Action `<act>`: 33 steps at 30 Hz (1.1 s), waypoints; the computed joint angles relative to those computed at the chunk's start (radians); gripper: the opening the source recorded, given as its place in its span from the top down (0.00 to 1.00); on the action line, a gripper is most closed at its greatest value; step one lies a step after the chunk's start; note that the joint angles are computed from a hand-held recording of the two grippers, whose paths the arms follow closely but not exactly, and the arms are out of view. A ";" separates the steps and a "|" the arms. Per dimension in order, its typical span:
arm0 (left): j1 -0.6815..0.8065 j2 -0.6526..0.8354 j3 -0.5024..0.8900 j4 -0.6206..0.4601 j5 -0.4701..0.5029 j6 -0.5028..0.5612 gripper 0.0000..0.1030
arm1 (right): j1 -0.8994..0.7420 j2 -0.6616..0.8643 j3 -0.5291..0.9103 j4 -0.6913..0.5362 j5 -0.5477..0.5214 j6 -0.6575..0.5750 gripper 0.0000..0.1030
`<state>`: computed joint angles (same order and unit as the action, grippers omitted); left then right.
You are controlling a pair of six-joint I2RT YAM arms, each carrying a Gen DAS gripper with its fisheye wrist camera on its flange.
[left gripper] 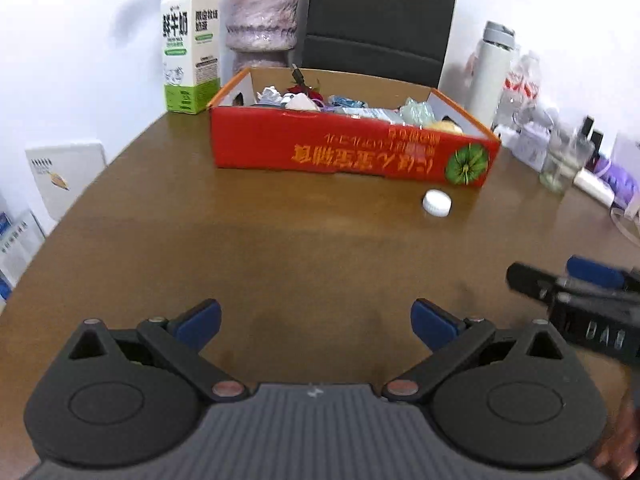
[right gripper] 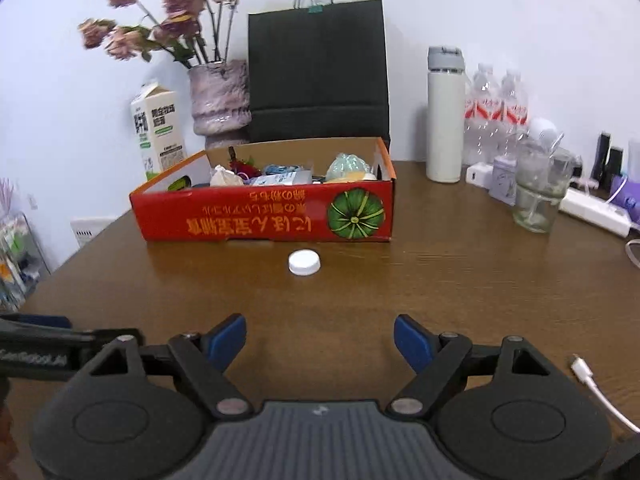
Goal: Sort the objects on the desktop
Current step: 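Withdraw both tools from the box back over the table, then grasp the small white cap on the table with the right tool, then carry the white cap into the box and open the right tool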
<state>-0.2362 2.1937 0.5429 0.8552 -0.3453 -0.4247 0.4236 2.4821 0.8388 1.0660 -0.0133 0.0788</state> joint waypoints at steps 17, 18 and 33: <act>0.045 0.016 0.042 -0.026 -0.049 0.033 0.00 | 0.029 0.224 0.728 -0.639 0.001 -0.018 0.72; 0.047 0.019 0.044 -0.026 -0.051 0.036 0.00 | 0.032 0.231 0.730 -0.625 0.009 -0.014 0.74; 0.225 -0.196 0.248 -0.196 0.111 0.187 0.00 | -0.025 -0.196 0.210 -0.204 -0.120 -0.004 0.75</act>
<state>-0.0108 1.9981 0.7911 0.6589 -0.2342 -0.2379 0.3990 2.2863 1.0486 0.8623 -0.1329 0.0750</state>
